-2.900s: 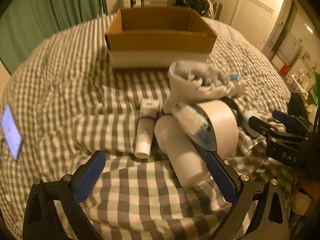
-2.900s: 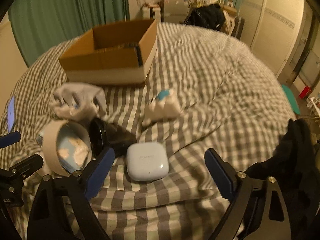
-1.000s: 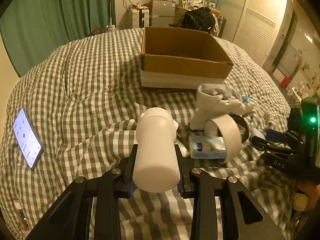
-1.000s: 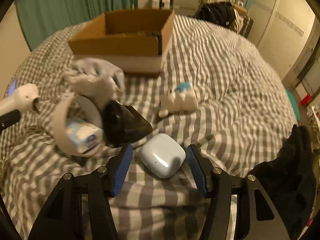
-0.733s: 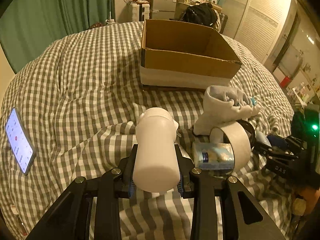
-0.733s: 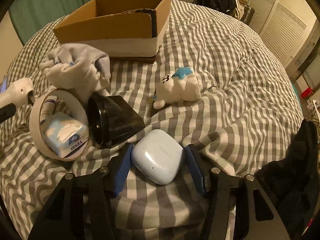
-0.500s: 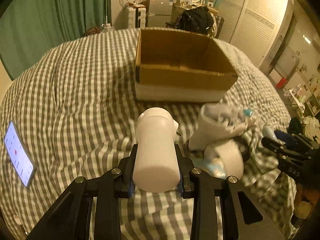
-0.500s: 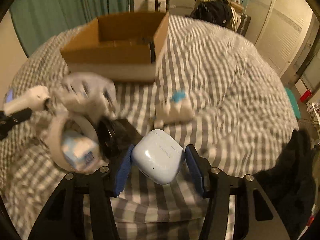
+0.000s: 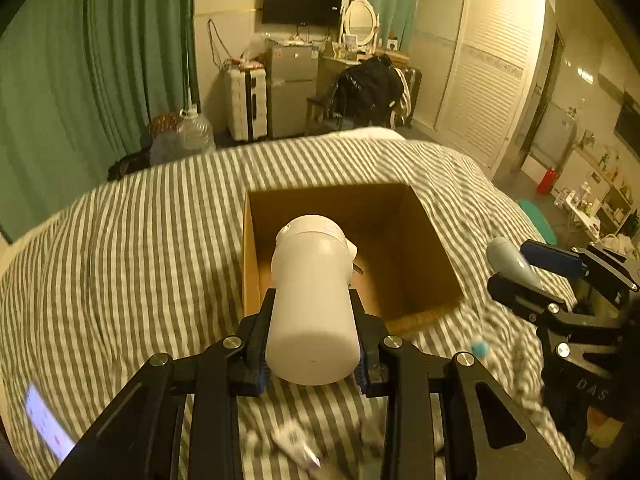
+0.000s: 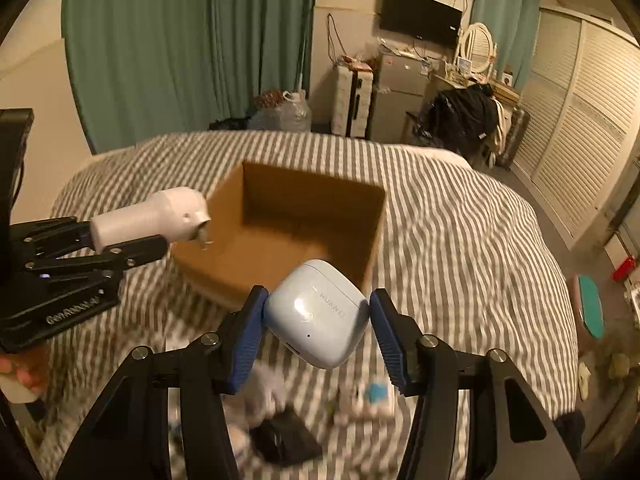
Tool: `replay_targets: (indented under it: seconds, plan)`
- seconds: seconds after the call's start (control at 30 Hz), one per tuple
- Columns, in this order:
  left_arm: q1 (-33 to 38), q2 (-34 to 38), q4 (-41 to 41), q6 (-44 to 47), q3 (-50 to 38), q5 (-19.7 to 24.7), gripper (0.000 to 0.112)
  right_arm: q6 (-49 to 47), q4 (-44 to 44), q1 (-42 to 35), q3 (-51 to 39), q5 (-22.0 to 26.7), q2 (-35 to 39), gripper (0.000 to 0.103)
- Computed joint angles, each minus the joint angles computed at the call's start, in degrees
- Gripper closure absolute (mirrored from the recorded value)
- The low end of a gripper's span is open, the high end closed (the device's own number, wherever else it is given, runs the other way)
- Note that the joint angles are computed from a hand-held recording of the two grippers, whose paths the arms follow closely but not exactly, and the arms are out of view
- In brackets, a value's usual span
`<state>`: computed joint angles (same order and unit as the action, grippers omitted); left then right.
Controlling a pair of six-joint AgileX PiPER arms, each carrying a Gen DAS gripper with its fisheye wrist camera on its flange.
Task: Organize objects
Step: 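Carry both items into the cardboard box and open both tools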
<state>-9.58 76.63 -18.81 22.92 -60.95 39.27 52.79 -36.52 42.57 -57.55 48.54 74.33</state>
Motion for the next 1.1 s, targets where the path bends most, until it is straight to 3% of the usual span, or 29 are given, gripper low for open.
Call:
replay_targets:
  seconds: [0.2, 0.37, 0.4, 0.47, 0.67, 0.83, 0.87, 0.93, 1.0, 1.1]
  plan:
    - [-2.46, 12.99, 3.63, -3.52, -10.36, -3.23, 0.081, -14.41, 9.84, -13.19, -9.11, -10.17, 9.86, 0.051]
    - [-2.96, 22.22, 2.09, -1.76, -16.25, -4.79, 0.081, -23.46, 16.85, -19.60, -17.07, -13.71, 18.66, 0.053]
    - [-3.11, 23.34, 1.59, -1.13, -16.77, -5.10, 0.081, -25.70, 19.02, -21.01, -19.11, -14.44, 21.07, 0.056]
    - [-3.72, 25.21, 0.92, -0.41, -16.99, -6.29, 0.081, -29.20, 22.40, -22.47, -21.00, -15.82, 23.78, 0.080]
    - [-4.20, 29.77, -0.01, -0.21, -16.43, -8.30, 0.080, -35.02, 27.60, -23.77, -24.42, -17.70, 31.72, 0.086]
    - [-5.86, 29.28, 3.40, -2.37, -13.40, -11.61, 0.075, -36.34, 30.13, -23.80, -18.33, -23.18, 30.34, 0.086]
    - [-5.62, 28.79, 1.91, -1.05, -13.06, -11.18, 0.069, -36.56, 30.41, -23.86, -17.40, -23.43, 29.48, 0.086]
    - [-5.42, 26.86, 0.85, -0.65, -11.79, -11.18, 0.043, -37.56, 31.21, -24.35, -15.31, -23.61, 27.00, 0.084]
    - [-5.47, 23.89, 0.96, -1.20, -10.06, -11.39, 0.034, -34.32, 28.41, -23.94, -13.79, -22.40, 24.02, 0.059]
    - [-5.37, 19.08, 3.51, -4.09, -8.71, -9.53, 0.029, -28.43, 23.32, -22.77, -11.45, -20.08, 18.53, 0.050]
